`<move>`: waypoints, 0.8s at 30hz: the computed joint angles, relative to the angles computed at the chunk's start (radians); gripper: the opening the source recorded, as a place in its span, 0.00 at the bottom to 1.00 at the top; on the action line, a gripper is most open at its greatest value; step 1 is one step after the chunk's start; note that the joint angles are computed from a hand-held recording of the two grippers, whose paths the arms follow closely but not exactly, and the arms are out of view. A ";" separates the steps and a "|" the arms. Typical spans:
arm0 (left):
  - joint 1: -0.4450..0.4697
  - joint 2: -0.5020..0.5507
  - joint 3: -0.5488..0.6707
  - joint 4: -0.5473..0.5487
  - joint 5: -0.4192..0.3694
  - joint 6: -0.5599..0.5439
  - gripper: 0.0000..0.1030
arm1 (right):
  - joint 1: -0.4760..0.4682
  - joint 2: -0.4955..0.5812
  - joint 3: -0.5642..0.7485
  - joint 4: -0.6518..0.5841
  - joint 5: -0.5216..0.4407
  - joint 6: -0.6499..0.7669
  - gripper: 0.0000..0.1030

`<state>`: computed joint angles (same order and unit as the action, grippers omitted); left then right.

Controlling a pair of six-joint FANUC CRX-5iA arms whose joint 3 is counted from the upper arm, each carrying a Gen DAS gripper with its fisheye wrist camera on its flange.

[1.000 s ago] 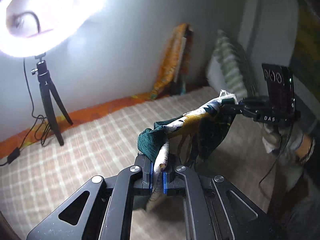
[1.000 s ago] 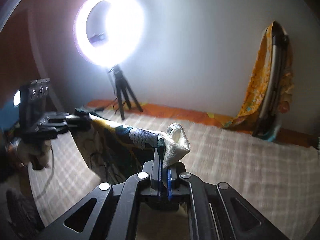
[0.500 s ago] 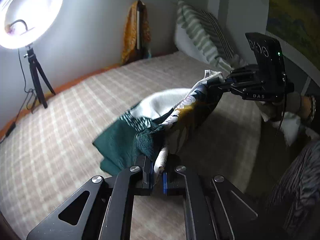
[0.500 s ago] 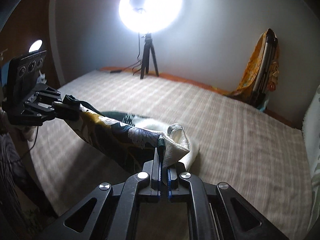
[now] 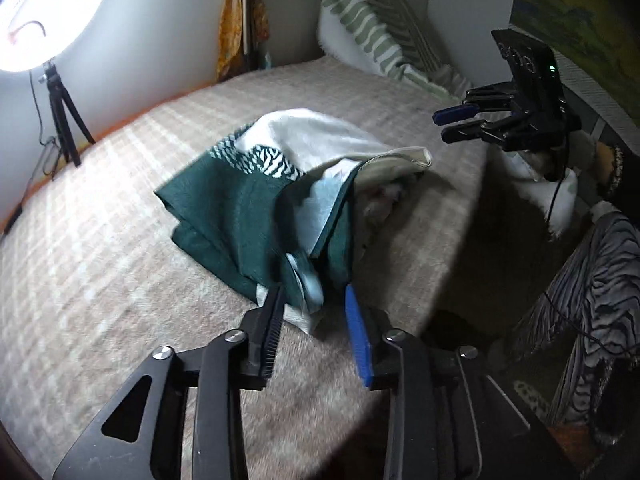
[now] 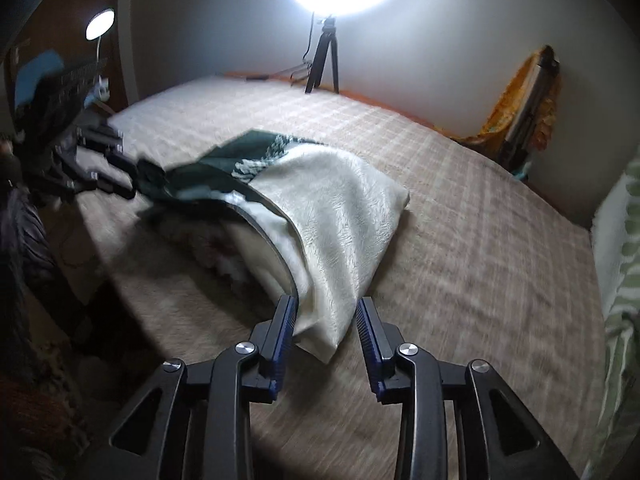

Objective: Fold small clothes

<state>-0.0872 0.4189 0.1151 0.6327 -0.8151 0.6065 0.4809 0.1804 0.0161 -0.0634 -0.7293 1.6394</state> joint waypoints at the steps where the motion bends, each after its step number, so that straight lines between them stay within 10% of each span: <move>1: 0.000 -0.009 -0.012 0.005 0.015 -0.010 0.33 | 0.002 -0.016 -0.017 0.011 0.022 -0.031 0.32; 18: -0.036 0.146 0.137 0.010 -0.025 0.045 0.29 | 0.125 0.167 0.099 0.156 0.048 -0.178 0.28; 20: -0.030 0.149 0.136 0.013 -0.044 0.042 0.17 | 0.124 0.189 0.123 0.142 0.022 -0.163 0.05; 24: -0.022 0.140 0.115 -0.003 -0.068 0.046 0.14 | 0.133 0.181 0.115 0.123 -0.011 -0.096 0.00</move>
<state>-0.1087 0.5585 0.2304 0.6295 -0.8831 0.6526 0.6142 0.3611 0.1307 0.0596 -0.7406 1.5435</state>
